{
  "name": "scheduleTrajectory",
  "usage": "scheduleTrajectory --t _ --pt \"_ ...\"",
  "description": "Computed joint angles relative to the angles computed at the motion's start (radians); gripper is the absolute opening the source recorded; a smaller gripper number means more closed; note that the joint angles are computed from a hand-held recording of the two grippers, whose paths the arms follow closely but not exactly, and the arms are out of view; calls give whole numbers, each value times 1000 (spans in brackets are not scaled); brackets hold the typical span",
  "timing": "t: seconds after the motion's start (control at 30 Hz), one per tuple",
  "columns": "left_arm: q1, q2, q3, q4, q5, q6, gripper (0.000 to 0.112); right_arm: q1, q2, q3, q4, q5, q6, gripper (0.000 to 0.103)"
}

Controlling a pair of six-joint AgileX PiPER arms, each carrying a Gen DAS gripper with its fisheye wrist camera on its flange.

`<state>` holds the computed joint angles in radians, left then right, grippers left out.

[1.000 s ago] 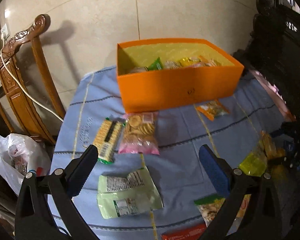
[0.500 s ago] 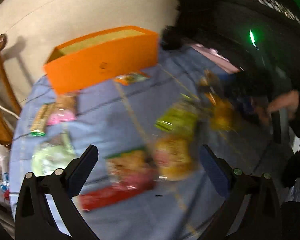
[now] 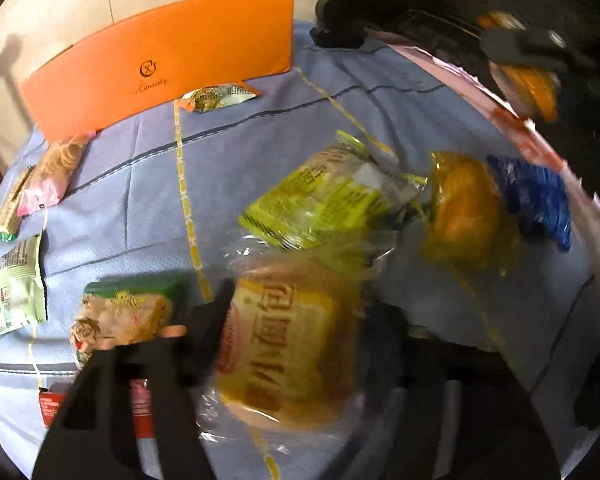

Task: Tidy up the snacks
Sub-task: 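Grasp the yellow mini bread bun with the left tool while the right tool grasps a bread roll bag, then release the bread bun and bread roll bag into the orange box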

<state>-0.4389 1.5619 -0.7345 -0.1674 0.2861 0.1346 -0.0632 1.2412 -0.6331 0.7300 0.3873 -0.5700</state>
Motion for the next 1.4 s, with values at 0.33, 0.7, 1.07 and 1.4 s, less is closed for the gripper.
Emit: scheduleTrajectory --t 0.33,0.7,1.07,1.4 --pt "123 -149 -71 69 105 -51 54 130 -84 -50 -327 -5 379 83" --pt "346 2 -597 164 310 -128 54 371 219 -566 -825 10 845 83" --pt "421 517 -1385 200 519 -139 54 379 781 -1296 -876 233 878 83" --pt "434 740 -1702 163 653 -90 81 351 1059 -1691 -841 454 918 100"
